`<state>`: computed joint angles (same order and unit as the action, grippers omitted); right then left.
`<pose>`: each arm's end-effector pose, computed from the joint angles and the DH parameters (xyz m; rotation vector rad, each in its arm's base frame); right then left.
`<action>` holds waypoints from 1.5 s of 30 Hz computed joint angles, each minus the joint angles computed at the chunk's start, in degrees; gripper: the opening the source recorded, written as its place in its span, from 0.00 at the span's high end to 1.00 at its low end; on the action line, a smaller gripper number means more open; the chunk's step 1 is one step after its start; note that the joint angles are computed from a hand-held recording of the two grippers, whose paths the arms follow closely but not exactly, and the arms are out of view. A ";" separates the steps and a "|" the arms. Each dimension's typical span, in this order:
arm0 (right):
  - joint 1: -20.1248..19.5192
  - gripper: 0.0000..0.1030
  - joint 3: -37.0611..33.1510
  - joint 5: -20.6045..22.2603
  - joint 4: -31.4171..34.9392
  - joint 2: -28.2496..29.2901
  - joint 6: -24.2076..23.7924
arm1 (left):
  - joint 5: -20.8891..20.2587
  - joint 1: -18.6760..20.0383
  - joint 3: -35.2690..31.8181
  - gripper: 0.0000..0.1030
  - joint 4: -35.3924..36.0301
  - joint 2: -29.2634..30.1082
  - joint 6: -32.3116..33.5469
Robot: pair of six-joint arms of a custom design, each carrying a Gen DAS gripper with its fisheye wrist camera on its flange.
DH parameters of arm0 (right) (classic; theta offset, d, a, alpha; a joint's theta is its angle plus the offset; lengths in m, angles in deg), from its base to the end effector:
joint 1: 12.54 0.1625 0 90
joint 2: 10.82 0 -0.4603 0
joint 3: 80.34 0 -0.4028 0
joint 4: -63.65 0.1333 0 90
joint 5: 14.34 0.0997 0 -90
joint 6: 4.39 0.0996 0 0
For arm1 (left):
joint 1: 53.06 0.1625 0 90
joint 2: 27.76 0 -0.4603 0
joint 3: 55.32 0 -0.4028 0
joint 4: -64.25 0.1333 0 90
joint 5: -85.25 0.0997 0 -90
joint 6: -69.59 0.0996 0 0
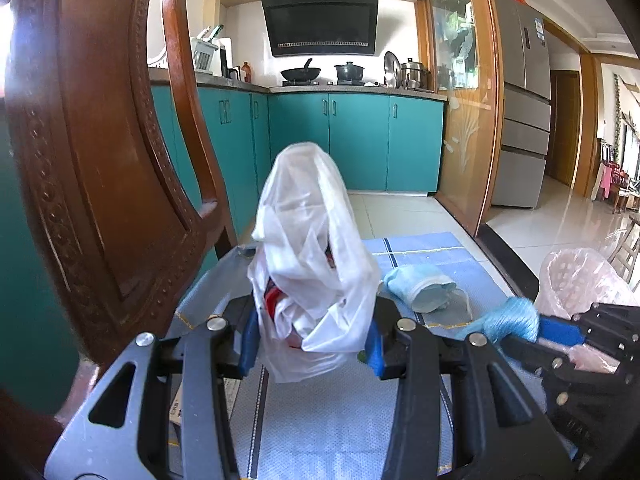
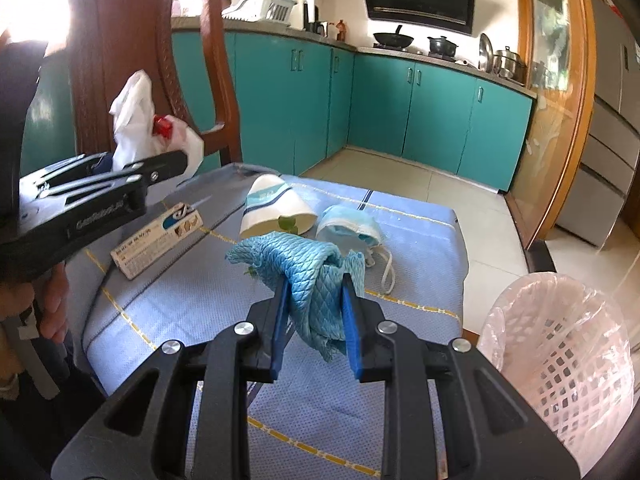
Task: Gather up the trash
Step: 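Carry the cloth and bag over the basket and open both grippers to drop them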
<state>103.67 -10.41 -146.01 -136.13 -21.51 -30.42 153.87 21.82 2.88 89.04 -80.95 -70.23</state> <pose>0.4043 -0.6694 -0.0686 0.6194 -2.1691 1.0494 -0.0209 -0.7277 0.3632 0.8439 2.1528 -1.2066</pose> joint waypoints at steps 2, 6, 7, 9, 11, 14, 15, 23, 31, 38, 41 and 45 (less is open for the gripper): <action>0.05 0.75 1.08 0.21 -1.84 -0.73 -0.12 | -0.08 -0.20 0.70 0.59 -0.43 -0.49 0.22; -0.09 0.75 4.38 -0.25 -7.55 -2.87 -0.15 | -0.87 -0.60 2.06 0.59 -1.51 -1.08 1.28; -0.17 0.75 5.62 -0.53 -9.27 -3.72 0.09 | -1.01 -0.62 2.18 0.59 -1.51 -1.13 1.39; -0.47 0.75 8.65 -0.98 -13.05 -5.80 1.14 | -1.46 -0.81 2.44 0.59 -1.41 -1.12 1.33; -0.83 0.75 11.44 -1.44 -16.10 -7.62 2.38 | -1.55 -1.15 2.70 0.59 -1.08 -1.11 0.80; -1.65 0.75 16.20 -2.77 -20.35 -10.82 5.31 | -1.05 -1.61 3.07 0.59 -0.49 -0.68 0.46; -2.02 0.75 18.02 -3.70 -21.78 -12.02 6.61 | -0.74 -1.78 3.03 0.59 0.15 -0.41 0.26; -5.56 0.75 30.08 -5.19 -21.64 -19.81 22.53 | 8.85 -4.23 4.78 0.58 7.52 1.20 -0.49; -6.45 0.59 32.96 -8.92 -21.07 -21.28 29.02 | 14.20 -7.71 11.95 0.58 7.27 2.41 4.24; -6.42 0.45 35.57 -9.81 -28.75 -22.13 28.61 | 17.67 -9.89 11.61 0.45 11.08 6.82 5.96; -6.60 0.44 35.91 -9.38 -30.14 -22.53 29.04 | 16.40 -10.01 13.78 0.18 7.61 6.10 5.60; -6.52 0.43 35.31 -7.86 -29.75 -22.44 29.41 | 13.05 -9.68 14.35 0.18 4.70 4.68 5.23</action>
